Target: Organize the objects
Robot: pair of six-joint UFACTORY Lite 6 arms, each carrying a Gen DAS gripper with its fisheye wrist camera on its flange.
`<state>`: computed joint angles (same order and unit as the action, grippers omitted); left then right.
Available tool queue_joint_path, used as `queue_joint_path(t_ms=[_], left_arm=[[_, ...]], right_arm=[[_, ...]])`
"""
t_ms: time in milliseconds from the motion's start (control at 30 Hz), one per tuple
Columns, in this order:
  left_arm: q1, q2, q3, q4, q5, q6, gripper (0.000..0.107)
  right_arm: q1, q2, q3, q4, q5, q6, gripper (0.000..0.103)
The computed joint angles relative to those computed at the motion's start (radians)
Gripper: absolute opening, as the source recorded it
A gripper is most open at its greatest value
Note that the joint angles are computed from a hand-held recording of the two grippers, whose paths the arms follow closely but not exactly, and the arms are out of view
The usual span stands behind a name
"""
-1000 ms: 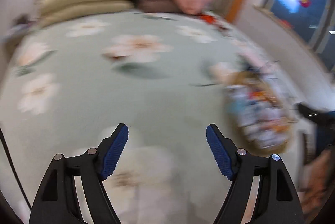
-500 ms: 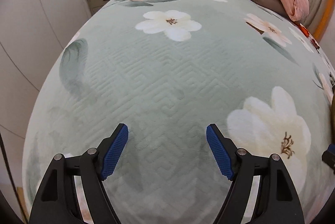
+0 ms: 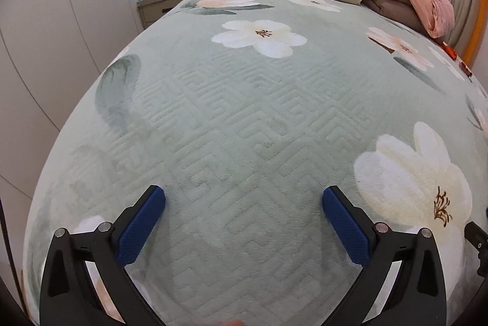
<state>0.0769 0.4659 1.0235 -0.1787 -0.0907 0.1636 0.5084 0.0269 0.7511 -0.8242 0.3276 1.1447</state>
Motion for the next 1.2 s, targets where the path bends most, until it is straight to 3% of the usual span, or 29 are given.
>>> queue_joint_path(t_ms=[67,200,267,367,633,833,933,1200], left_arm=[[0.005,0.006,0.008,0.090,0.003,-0.090,0.103],[-0.003,0.010,0.010,-0.050,0.000,0.051,0.103],[-0.003,0.010,0.011,-0.039,0.000,0.039,0.103],[-0.004,0.009,0.008,-0.016,-0.004,0.014,0.103],[-0.003,0.013,0.009,-0.006,-0.008,0.005,0.103],[0.003,0.016,0.010,0.093,-0.013,-0.092,0.103],[0.000,0.013,0.010,0.024,-0.008,-0.023,0.103],[0.001,0.015,0.014,0.033,-0.004,-0.032,0.103]], right_arm=[[-0.011,-0.015,-0.022,-0.038,-0.020,0.027,0.103],[0.023,-0.008,-0.035,-0.227,0.005,0.218,0.103],[-0.004,-0.027,-0.060,-0.262,-0.040,0.245,0.103],[0.036,-0.027,-0.076,-0.354,-0.022,0.365,0.103],[0.043,-0.014,-0.075,-0.436,-0.028,0.453,0.103],[0.036,-0.019,-0.089,-0.516,-0.041,0.526,0.103],[0.037,-0.015,-0.083,-0.498,-0.039,0.507,0.103],[0.032,-0.024,-0.096,-0.540,-0.046,0.543,0.103]])
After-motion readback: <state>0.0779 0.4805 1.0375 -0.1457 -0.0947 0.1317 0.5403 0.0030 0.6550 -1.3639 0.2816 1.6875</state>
